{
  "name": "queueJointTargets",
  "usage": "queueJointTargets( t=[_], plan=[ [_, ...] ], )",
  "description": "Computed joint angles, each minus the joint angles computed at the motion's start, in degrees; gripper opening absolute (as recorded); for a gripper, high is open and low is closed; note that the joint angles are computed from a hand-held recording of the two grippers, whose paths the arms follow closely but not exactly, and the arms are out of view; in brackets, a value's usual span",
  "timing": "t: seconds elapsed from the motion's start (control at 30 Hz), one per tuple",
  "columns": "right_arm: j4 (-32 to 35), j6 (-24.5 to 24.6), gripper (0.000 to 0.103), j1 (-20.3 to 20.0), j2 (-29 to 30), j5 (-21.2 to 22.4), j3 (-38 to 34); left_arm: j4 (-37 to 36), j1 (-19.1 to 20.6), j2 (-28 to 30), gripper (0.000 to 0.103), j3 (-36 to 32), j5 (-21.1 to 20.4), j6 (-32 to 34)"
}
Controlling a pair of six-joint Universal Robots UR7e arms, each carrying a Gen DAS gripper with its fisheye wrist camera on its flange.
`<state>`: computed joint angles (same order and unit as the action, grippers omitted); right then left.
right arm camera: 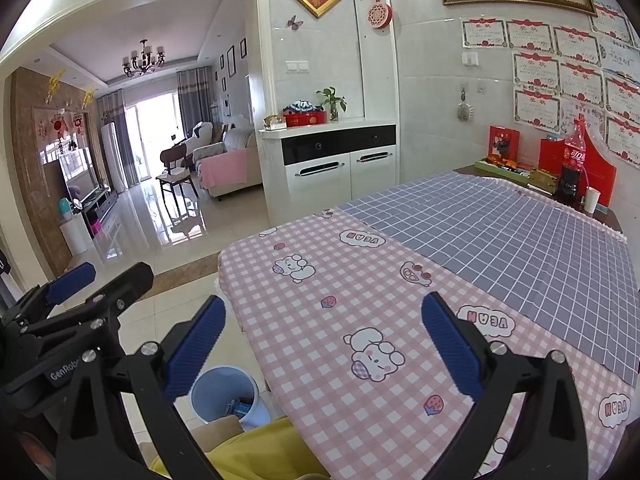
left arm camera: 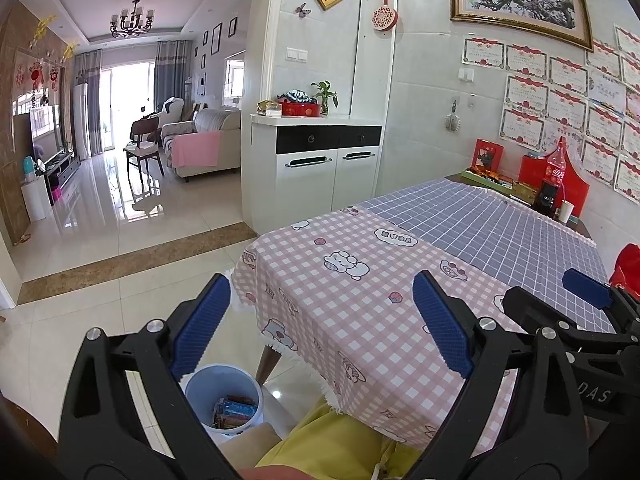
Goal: Collect trash
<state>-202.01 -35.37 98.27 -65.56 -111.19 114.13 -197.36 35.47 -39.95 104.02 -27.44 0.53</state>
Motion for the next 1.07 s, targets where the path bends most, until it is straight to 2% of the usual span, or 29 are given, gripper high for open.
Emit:
queueJointTargets(
  t=[0.8, 1.07],
  plan=[
    [1.09, -0.19, 0.097, -0.66, -0.18, 0.36, -0.05, 1.36, 0.28, 0.08, 0.091, -0.23, -0.01, -0.92],
    [3.16, 0.45, 0.097, -1.27, -0.13, -0.16, -1.04, 6.00, 0.82, 0.37, 0.091, -1.38, -0.63, -3.91]
  ],
)
